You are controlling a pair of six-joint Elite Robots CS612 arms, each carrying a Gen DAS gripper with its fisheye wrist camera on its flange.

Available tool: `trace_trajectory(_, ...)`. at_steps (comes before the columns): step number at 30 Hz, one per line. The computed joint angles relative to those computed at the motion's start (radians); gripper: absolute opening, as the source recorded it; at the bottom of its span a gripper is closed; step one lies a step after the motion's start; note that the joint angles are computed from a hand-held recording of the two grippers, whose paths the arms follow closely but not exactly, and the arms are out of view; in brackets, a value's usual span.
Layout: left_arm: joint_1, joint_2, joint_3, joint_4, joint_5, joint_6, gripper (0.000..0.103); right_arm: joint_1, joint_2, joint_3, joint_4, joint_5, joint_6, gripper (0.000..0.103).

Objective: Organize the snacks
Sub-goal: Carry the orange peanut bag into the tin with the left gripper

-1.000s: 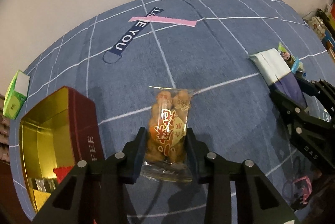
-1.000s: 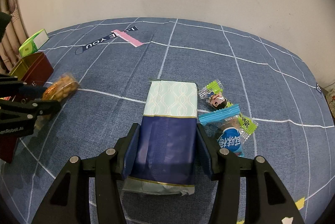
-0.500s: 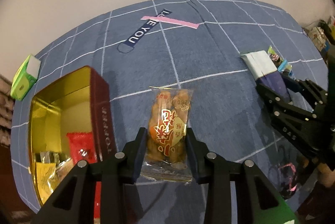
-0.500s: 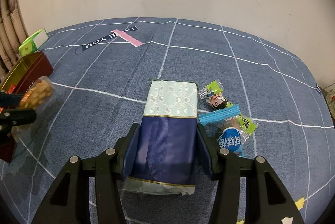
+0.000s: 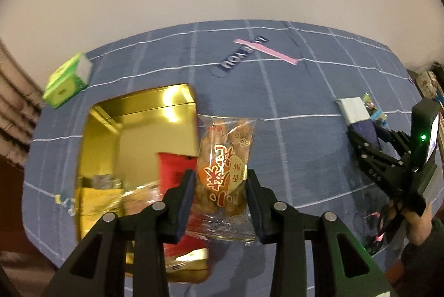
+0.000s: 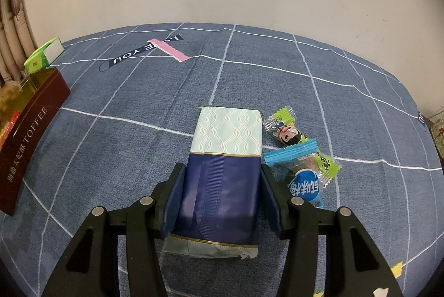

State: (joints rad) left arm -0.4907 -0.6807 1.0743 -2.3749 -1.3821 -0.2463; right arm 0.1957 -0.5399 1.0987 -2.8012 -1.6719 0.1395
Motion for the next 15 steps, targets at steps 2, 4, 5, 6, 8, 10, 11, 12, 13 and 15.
trace_trajectory(2,0.008,-0.014,0.019,-0.002,0.022,-0.007,0.037,0.0,0.0,0.001,-0.001,0.0,0.0,0.048)
trace_trajectory(4,0.02,-0.028,0.037,0.006,0.044,-0.027,0.037,0.0,0.0,0.001,-0.001,-0.001,-0.001,0.048)
trace_trajectory(5,0.024,-0.031,0.041,0.008,0.047,-0.035,0.037,0.0,0.001,0.0,-0.001,-0.001,-0.001,0.048)
trace_trajectory(6,0.032,-0.038,0.051,0.013,0.051,-0.05,0.037,0.0,0.001,0.0,-0.001,-0.001,-0.002,0.048)
trace_trajectory(8,0.041,-0.046,0.064,0.021,0.062,-0.063,0.037,0.0,0.001,0.0,-0.002,-0.001,-0.002,0.048)
trace_trajectory(10,0.048,-0.056,0.081,0.028,0.074,-0.075,0.037,0.0,0.001,0.001,-0.003,-0.001,-0.002,0.048)
trace_trajectory(11,0.051,-0.06,0.088,0.035,0.078,-0.078,0.037,0.0,0.001,0.001,-0.002,-0.001,-0.002,0.048)
trace_trajectory(12,0.053,-0.063,0.094,0.042,0.082,-0.079,0.037,0.0,0.001,0.001,-0.002,-0.002,-0.002,0.048)
trace_trajectory(13,0.055,-0.066,0.103,0.045,0.087,-0.079,0.037,0.0,0.001,0.001,-0.002,-0.002,-0.002,0.048)
trace_trajectory(15,0.058,-0.069,0.114,0.057,0.092,-0.083,0.037,0.0,0.001,0.001,-0.003,-0.002,-0.002,0.048)
